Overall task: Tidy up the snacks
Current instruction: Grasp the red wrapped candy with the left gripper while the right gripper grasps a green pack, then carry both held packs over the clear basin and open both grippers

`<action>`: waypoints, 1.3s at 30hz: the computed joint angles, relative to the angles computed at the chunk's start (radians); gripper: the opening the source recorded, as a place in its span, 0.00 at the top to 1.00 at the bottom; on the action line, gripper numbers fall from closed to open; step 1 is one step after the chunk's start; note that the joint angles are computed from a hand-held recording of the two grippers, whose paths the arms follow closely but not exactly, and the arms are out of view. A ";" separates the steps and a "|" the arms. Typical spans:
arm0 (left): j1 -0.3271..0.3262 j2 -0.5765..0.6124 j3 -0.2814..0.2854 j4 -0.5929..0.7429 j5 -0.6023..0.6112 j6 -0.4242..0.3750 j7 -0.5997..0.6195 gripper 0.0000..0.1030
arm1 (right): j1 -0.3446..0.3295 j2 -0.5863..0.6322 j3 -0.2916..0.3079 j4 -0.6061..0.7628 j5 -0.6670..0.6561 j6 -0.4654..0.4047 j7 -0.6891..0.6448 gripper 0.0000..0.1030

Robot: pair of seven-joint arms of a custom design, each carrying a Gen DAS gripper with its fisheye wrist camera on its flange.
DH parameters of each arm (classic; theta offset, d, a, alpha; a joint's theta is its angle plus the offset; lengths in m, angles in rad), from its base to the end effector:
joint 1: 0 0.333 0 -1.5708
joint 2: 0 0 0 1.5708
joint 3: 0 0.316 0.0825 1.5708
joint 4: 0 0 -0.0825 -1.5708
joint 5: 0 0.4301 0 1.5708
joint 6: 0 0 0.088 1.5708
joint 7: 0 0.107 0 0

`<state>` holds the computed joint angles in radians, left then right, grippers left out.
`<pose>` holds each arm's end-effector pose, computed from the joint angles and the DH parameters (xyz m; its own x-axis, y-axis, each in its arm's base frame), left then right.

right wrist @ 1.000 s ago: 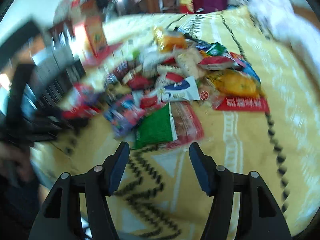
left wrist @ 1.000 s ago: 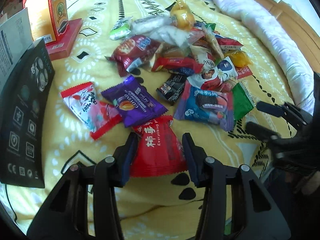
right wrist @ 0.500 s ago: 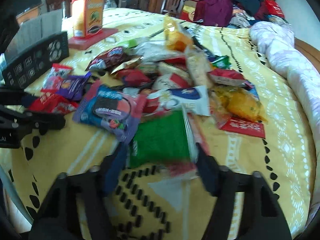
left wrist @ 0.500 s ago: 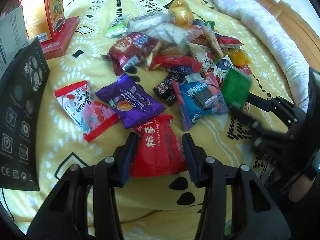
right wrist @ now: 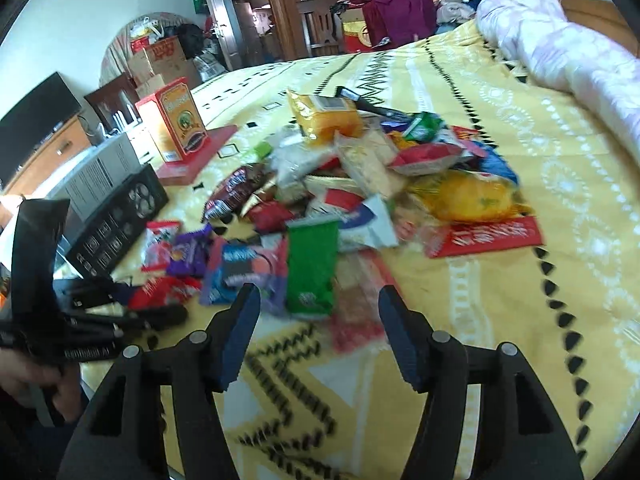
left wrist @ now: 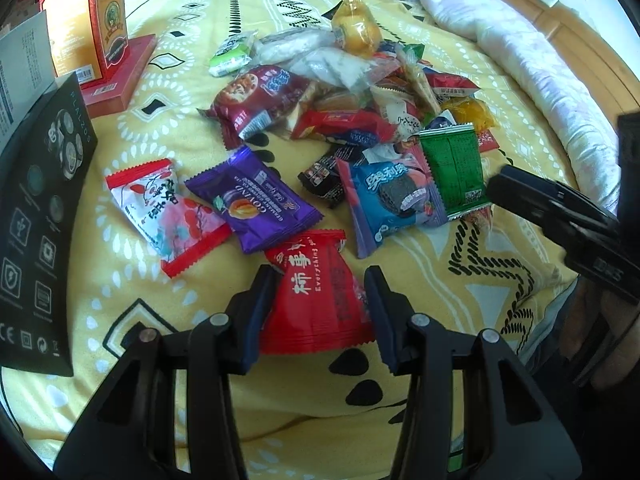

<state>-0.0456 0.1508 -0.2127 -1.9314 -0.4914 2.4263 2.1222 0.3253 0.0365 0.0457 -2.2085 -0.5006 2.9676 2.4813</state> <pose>0.6420 -0.1668 0.4260 -0.5009 -0.8306 0.2433 -0.8188 0.3636 -0.4443 0.5595 0.2526 0.4132 0.0050 -0.9756 -0.2193 -0.7526 0.1408 -0.6432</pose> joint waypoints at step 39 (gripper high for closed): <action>0.031 -0.188 0.129 0.004 -0.208 0.224 0.132 0.57 | 0.071 0.111 0.020 0.351 0.109 0.018 -0.239 0.84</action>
